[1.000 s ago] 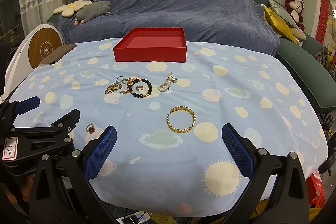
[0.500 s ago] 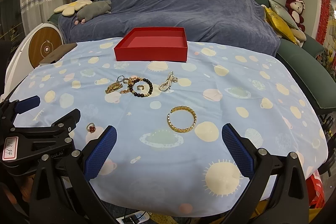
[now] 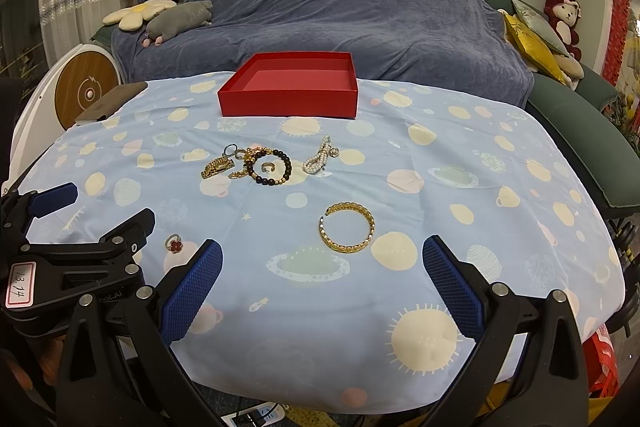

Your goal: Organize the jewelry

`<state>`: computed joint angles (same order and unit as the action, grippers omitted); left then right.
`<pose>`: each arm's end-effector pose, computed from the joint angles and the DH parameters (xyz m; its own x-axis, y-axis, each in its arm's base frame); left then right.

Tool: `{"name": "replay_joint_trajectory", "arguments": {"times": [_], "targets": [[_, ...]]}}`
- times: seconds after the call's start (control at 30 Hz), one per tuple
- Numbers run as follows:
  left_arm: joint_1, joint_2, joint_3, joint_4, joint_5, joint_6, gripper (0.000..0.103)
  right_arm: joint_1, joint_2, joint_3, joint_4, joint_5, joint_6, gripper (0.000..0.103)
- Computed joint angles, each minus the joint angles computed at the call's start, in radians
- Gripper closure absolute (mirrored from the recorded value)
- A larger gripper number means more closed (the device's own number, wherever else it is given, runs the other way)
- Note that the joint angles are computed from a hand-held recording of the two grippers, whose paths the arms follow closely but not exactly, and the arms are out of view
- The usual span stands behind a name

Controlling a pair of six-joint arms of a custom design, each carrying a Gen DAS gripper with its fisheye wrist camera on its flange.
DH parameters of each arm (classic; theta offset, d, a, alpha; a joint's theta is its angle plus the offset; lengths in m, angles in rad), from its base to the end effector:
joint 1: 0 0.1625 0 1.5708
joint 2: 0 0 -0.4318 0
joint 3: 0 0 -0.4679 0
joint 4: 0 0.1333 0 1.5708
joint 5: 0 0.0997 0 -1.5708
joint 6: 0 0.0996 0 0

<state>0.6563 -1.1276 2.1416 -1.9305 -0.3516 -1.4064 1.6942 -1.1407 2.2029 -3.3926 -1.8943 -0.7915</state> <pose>-0.2503 -0.4791 0.0675 -0.5805 -0.3759 -0.7223 0.3421 0.6924 -0.6353 0.1680 -0.5286 0.1465 -0.6167 -0.4413 0.6519 -0.7513 0.5772 -0.3200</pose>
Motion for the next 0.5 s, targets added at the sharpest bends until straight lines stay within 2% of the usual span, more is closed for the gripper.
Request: {"name": "replay_joint_trajectory", "arguments": {"times": [0.5], "targets": [[0.0,0.001,0.001,-0.002,0.001,0.003,0.005,0.0,0.0,0.0,0.0,0.001,-0.001,0.005]]}}
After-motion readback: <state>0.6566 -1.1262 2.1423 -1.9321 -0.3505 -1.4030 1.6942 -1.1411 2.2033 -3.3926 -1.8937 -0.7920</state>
